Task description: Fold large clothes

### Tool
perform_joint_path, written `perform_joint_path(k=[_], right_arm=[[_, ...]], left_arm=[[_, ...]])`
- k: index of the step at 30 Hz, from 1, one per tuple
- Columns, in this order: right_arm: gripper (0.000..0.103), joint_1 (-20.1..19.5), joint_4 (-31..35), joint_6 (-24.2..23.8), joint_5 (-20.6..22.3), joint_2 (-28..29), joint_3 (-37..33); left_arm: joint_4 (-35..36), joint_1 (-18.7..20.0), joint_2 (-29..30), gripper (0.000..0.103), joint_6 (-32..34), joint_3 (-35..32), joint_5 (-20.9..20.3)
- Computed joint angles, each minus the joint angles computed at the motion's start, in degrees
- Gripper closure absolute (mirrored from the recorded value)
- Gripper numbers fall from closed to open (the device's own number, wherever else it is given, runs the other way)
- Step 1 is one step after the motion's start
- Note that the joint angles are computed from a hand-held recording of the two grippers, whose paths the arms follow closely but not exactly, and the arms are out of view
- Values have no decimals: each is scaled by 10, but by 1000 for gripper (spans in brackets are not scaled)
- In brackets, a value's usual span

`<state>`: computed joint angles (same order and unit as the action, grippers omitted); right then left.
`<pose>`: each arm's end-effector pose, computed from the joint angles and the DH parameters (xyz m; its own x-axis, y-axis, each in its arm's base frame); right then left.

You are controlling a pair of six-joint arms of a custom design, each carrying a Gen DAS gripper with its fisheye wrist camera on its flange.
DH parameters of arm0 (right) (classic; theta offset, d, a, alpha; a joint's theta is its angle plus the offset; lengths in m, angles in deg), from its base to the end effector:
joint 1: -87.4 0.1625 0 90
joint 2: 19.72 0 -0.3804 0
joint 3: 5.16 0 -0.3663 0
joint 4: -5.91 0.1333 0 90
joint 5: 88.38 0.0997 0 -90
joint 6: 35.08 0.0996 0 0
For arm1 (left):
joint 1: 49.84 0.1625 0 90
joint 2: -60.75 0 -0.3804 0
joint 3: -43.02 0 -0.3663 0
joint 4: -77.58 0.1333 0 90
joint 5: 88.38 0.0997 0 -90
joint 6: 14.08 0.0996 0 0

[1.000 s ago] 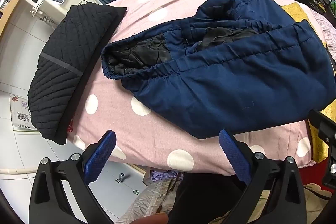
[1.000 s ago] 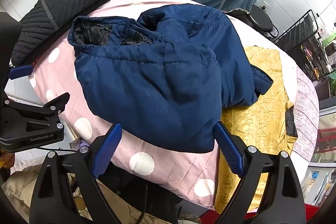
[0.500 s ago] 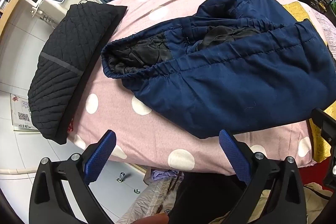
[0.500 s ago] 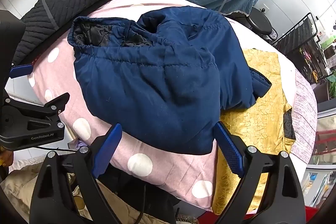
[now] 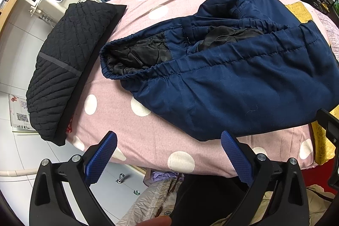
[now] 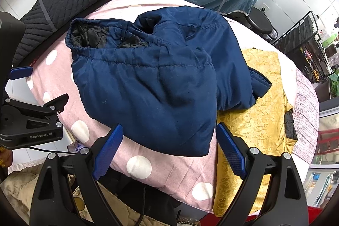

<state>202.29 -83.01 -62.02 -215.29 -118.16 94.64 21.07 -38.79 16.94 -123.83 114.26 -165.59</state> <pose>0.2378 -0.3379 0.4463 -0.4465 -0.7313 0.5156 -0.6986 0.6450 0.3098 -0.5230 -0.2604 0.1228 -0.4500 -0.4236 -0.7862 -0.1584 0.9042 -0.3966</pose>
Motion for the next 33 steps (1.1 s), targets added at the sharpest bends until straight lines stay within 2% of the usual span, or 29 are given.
perform_joint_path(k=[33], right_arm=[[15,4,-2,3,-2,-1,0]], left_arm=[[-14,1,-4,6,2,10,-4]])
